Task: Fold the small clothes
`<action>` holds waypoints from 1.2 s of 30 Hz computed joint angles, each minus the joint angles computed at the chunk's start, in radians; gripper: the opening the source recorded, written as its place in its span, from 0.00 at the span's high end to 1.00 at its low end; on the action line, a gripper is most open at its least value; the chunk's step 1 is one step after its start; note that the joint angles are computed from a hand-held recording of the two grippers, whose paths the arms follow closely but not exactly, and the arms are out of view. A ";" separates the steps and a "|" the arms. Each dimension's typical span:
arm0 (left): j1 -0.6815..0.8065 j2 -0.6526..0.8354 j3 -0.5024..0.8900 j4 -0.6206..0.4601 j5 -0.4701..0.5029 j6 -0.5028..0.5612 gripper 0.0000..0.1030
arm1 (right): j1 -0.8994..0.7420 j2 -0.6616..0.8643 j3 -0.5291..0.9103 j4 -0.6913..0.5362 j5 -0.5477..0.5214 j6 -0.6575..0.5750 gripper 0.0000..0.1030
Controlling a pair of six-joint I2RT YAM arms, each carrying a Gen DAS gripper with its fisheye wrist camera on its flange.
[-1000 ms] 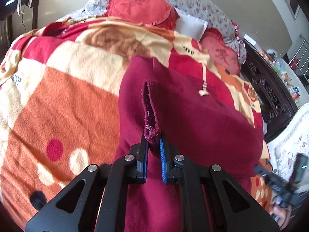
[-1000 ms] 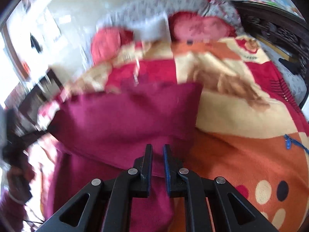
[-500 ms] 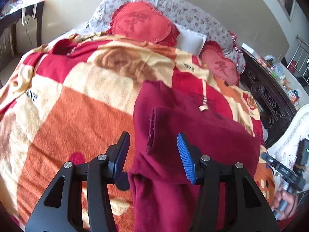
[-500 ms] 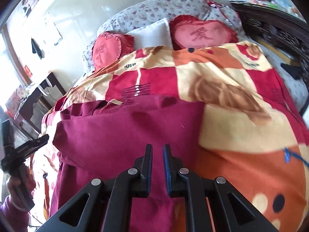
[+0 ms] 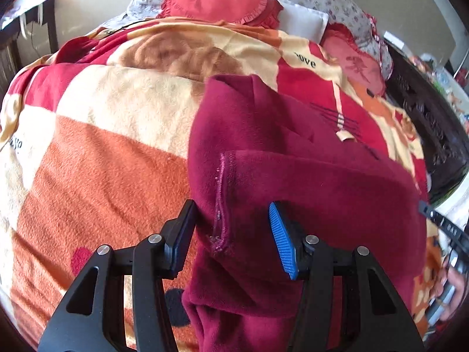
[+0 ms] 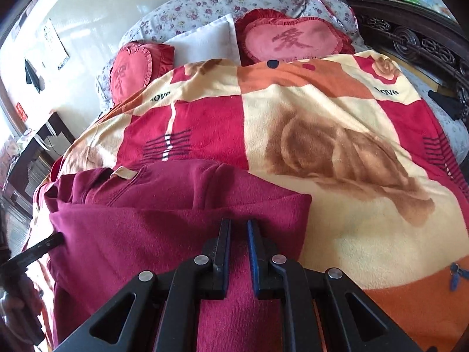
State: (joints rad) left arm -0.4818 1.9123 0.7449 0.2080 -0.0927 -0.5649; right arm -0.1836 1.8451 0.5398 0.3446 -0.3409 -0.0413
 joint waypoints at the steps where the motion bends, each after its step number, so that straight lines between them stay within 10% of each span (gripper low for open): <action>1: -0.001 -0.015 -0.014 0.005 -0.007 0.002 0.50 | -0.006 -0.029 -0.012 -0.021 -0.003 -0.003 0.90; 8: 0.011 0.003 -0.024 0.015 -0.009 0.019 0.50 | -0.033 -0.242 -0.195 -0.087 -0.030 -0.075 0.90; 13: 0.017 -0.025 -0.019 -0.045 0.028 0.010 0.49 | -0.003 -0.093 -0.188 -0.006 0.034 -0.102 0.90; 20: 0.023 -0.250 -0.198 -0.123 0.119 0.041 0.41 | -0.030 -0.348 -0.254 -0.194 -0.014 -0.111 0.88; 24: -0.006 -0.337 -0.315 -0.124 0.126 0.016 0.40 | -0.034 -0.486 -0.351 -0.252 -0.011 -0.130 0.55; 28: -0.051 -0.361 -0.397 -0.090 0.114 -0.036 0.40 | -0.108 -0.564 -0.430 -0.277 -0.059 -0.157 0.55; 36: -0.145 -0.413 -0.474 -0.072 0.077 -0.153 0.40 | -0.131 -0.224 -0.425 0.054 -0.049 -0.096 0.55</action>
